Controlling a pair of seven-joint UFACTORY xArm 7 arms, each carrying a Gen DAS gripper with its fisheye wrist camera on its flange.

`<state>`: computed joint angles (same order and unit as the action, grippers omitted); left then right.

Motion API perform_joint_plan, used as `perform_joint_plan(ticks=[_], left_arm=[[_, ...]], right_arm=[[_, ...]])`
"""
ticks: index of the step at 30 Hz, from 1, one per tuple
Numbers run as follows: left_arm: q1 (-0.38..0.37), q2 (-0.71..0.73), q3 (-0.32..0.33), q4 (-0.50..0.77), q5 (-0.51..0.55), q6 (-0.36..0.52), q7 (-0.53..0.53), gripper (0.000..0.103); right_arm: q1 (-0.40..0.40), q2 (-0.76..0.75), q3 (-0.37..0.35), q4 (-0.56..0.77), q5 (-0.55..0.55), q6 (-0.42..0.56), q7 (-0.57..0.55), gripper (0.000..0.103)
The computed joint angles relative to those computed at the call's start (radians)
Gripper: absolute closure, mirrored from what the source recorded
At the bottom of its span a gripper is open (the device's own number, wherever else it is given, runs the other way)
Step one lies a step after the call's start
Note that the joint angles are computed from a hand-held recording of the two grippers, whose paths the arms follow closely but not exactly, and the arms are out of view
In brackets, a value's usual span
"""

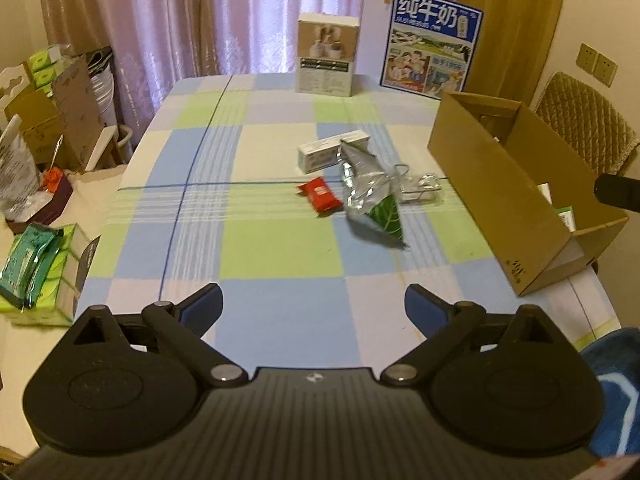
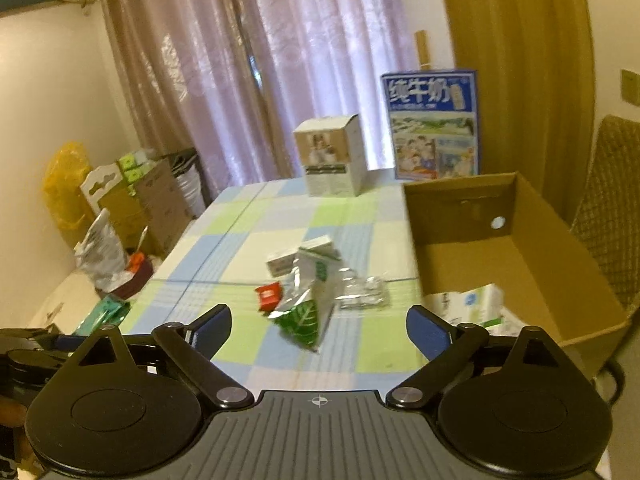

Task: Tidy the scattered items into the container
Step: 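Withdraw both tools from the cardboard box back over the table, then lower the right tool onto the silver foil tea bag and close on it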

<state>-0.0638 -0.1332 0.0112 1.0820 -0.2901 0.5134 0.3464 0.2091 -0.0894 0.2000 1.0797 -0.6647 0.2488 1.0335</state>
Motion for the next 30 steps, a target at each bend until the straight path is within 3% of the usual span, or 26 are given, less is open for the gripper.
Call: perform_joint_plan(ticks=[14, 30], left_arm=[[0.040, 0.047, 0.022, 0.011, -0.026, 0.003, 0.040, 0.006], [0.102, 0.284, -0.029, 0.229, -0.086, 0.044, 0.244, 0.006]], right_arm=[[0.100, 0.148, -0.050, 0.092, 0.059, 0.026, -0.087, 0.008], [0.154, 0.499, -0.123, 0.425, 0.394, 0.100, -0.394, 0.007]])
